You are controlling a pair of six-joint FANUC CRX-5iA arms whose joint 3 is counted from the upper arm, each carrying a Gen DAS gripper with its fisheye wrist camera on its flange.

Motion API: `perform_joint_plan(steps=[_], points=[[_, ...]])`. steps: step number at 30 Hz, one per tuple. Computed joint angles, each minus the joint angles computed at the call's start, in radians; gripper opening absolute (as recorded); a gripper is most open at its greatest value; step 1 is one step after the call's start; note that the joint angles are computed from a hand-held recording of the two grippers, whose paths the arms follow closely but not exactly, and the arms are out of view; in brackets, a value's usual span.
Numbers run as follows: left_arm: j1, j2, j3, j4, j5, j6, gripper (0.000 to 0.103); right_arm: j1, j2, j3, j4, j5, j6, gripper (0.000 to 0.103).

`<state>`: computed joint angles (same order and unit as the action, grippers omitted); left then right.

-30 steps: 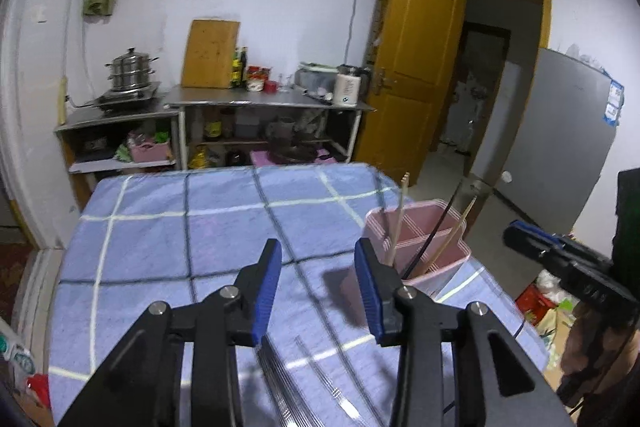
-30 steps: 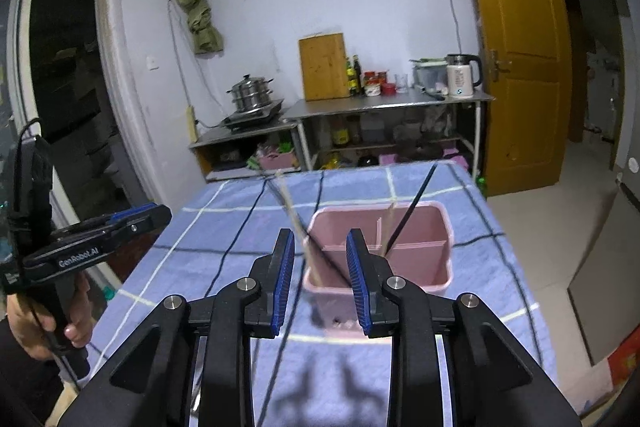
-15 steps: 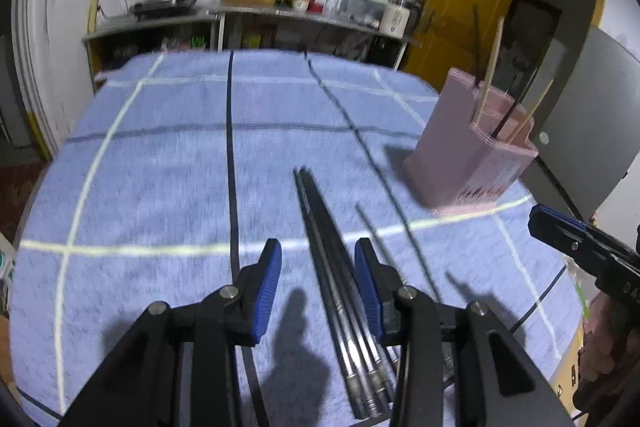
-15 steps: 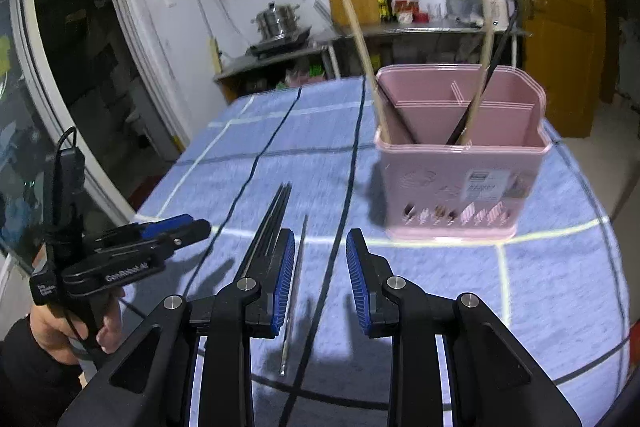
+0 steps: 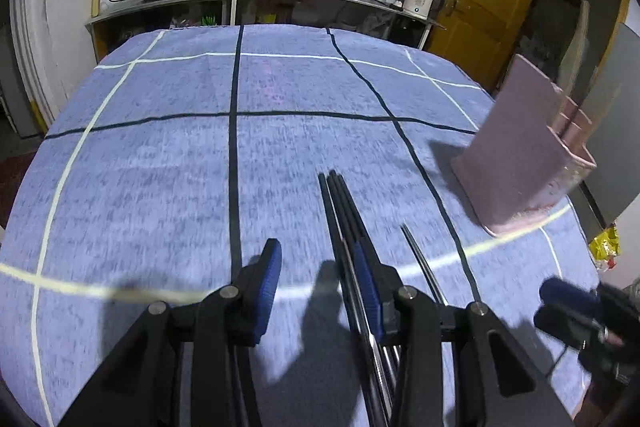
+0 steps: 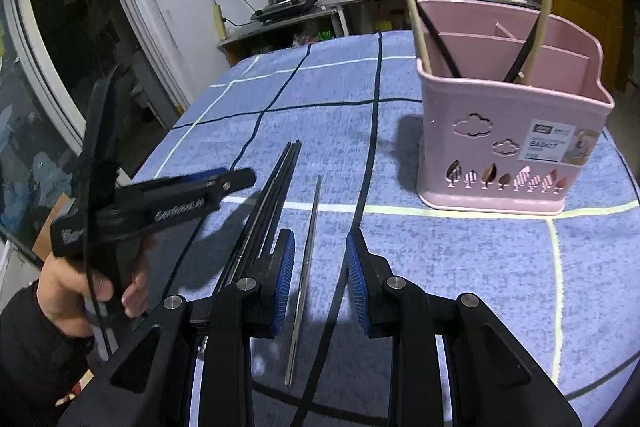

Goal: Organize utensils
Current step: 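Move both tools back down toward the remaining chopsticks on the cloth, then close the left tool on a black chopstick while the right tool grips a metal one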

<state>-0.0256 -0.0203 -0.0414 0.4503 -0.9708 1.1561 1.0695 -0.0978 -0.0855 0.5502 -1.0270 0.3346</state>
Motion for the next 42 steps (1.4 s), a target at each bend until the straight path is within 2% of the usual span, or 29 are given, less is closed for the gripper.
perform_joint_plan(steps=[7,15,19,23,28,30,32,34,39,42], points=[[-0.035,0.07,0.078,-0.078,-0.01,0.064,0.04,-0.027,0.02,0.011,-0.043,0.016,0.028,0.028],[-0.053,0.048,0.052,-0.132,0.052,0.074,0.047,-0.047,0.038,0.025,-0.071,0.027,0.053,0.028],[-0.056,0.031,0.046,-0.184,0.057,0.072,0.047,-0.047,0.04,0.027,-0.075,0.037,0.063,0.028],[-0.068,0.046,0.084,-0.222,0.02,0.098,0.047,-0.053,0.053,0.035,-0.089,0.042,0.07,0.028],[-0.049,0.024,0.057,-0.213,0.024,0.063,0.047,-0.057,0.067,0.048,-0.099,0.038,0.092,0.028],[-0.028,0.009,0.038,-0.194,0.02,0.043,0.042,-0.06,0.074,0.053,-0.103,0.037,0.102,0.028],[-0.009,0.003,0.032,-0.182,0.009,0.034,0.033,-0.064,0.087,0.064,-0.108,0.036,0.116,0.028],[0.011,0.0,0.026,-0.161,-0.006,0.033,0.03,-0.068,0.102,0.078,-0.115,0.03,0.131,0.028],[0.077,-0.011,-0.024,0.012,-0.077,0.013,0.03,-0.078,0.16,0.136,-0.134,-0.008,0.183,0.028],[0.074,-0.016,-0.036,0.022,-0.074,0.036,0.03,-0.087,0.187,0.162,-0.138,-0.016,0.206,0.028]])
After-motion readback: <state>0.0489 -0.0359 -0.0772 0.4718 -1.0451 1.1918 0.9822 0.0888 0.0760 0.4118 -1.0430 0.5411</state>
